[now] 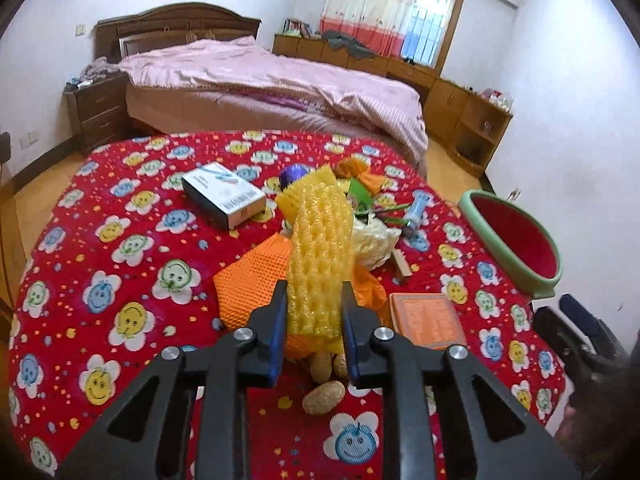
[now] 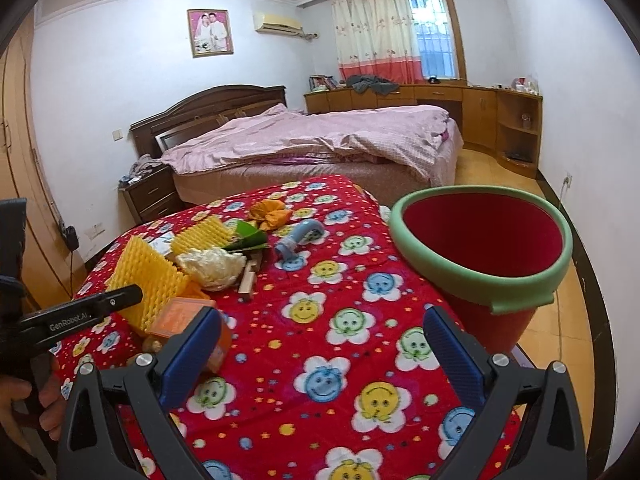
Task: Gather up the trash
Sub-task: 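Grasp the yellow foam net with the left gripper while the right gripper grasps the brown box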
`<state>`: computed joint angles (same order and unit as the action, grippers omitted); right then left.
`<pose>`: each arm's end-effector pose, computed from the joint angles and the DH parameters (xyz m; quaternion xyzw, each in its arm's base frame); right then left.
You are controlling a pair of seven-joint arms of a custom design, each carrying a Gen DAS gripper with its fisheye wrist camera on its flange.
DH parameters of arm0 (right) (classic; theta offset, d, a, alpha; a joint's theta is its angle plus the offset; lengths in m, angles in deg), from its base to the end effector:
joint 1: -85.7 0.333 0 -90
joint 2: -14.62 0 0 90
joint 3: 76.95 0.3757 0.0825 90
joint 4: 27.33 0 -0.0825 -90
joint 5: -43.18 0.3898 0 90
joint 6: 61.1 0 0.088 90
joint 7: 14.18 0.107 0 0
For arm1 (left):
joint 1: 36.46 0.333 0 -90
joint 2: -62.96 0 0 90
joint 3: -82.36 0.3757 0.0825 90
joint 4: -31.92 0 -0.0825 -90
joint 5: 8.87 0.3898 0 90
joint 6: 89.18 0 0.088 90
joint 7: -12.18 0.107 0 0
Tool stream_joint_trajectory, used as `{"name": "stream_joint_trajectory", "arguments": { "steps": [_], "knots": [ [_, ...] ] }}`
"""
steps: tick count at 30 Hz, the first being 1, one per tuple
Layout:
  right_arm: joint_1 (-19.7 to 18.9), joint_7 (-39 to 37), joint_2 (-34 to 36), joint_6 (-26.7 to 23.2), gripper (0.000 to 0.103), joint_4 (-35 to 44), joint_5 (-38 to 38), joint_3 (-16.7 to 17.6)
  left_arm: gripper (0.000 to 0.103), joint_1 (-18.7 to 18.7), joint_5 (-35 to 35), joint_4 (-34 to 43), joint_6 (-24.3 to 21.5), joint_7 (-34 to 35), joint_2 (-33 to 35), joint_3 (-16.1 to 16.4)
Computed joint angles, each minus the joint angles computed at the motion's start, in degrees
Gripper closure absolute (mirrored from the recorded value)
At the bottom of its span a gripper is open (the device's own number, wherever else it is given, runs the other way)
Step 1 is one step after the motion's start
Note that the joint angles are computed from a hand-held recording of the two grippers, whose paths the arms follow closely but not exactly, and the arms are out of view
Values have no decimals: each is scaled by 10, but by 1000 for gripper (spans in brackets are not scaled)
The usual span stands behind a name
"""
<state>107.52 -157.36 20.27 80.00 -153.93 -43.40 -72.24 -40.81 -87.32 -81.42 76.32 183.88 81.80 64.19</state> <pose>0.5059 0.2531 0.4048 -0.4311 0.7695 -0.3674 0.2951 0.6218 -0.1782 0.3894 -0.4620 0.7816 -0.4075 0.0985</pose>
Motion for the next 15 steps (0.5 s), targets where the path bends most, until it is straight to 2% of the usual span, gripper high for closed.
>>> {"name": "stream_joint_trajectory", "arguments": {
  "steps": [3,7,11,15],
  "knots": [
    [0,-15,6,14,0,14,3,0,79,8,-45,-6,9,37,-14,-2],
    [-1,-49,22,45,0,35,22,-2,79,2,-94,-11,21,64,-25,14],
    [-4,-114,52,101,0,65,77,-9,79,-2,-114,-16,27,66,-29,31],
    [6,-166,80,131,0,94,110,-19,79,-4,-133,-20,33,71,-30,43]
  ]
}}
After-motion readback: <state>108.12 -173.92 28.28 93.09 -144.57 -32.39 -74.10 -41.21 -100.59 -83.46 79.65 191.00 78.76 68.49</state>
